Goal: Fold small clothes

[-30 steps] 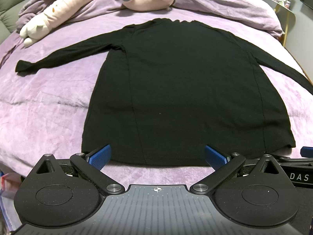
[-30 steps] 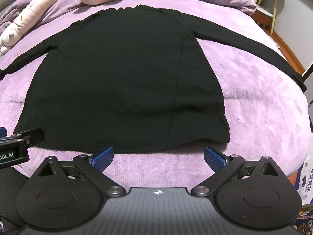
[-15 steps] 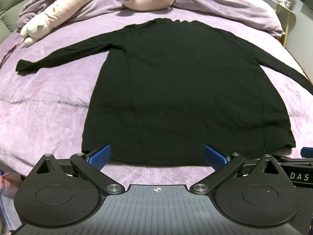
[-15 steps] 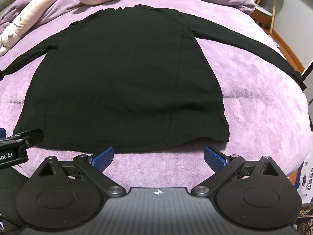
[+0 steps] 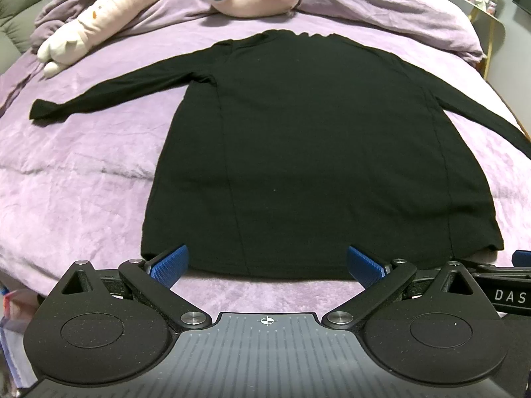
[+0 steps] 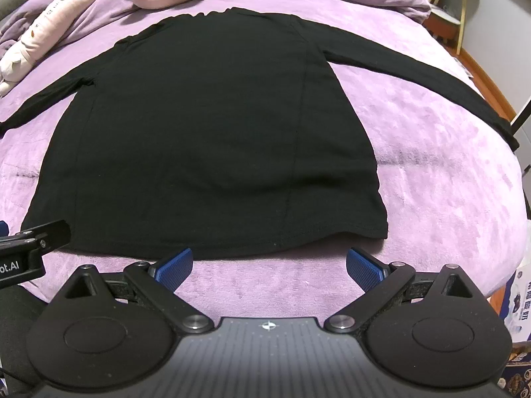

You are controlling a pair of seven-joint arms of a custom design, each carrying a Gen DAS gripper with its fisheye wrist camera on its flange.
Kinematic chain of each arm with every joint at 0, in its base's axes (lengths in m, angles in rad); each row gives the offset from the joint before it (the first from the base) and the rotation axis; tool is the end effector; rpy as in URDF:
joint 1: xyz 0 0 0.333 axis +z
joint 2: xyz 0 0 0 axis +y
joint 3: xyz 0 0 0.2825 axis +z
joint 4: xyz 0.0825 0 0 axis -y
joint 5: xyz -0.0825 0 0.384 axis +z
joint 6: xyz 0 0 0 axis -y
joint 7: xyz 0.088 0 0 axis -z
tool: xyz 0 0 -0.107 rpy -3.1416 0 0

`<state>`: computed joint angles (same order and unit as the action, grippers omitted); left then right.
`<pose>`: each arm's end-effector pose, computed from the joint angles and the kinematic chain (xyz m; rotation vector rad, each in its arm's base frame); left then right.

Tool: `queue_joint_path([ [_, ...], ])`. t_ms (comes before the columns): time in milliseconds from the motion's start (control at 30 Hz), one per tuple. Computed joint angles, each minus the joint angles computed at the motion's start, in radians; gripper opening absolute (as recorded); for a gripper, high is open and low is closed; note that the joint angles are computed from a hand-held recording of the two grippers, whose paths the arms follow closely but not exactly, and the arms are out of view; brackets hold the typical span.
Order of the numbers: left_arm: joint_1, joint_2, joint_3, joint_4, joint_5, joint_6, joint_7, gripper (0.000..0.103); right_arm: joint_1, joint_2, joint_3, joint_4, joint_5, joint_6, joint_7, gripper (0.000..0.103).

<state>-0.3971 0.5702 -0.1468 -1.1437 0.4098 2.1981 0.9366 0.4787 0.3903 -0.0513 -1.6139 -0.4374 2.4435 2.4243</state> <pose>0.6565 -0.3449 0.5043 -1.8738 1.9225 -0.5698 0.6283 0.2903 0.4175 -1.7739 2.0467 -0.5921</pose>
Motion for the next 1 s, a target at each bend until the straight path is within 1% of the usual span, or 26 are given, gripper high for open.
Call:
queue_joint_path([
  [467, -0.005, 0.013, 0.003, 0.025, 0.001, -0.021, -0.002, 0.103, -0.002, 0.002, -0.001, 0.009, 0.003, -0.012, 0.008, 0.099],
  [1000, 0.003, 0.032, -0.002, 0.046, -0.030, -0.032, 0.010, 0.103, -0.007, 0.004, 0.000, 0.014, 0.012, -0.012, 0.006, 0.099],
])
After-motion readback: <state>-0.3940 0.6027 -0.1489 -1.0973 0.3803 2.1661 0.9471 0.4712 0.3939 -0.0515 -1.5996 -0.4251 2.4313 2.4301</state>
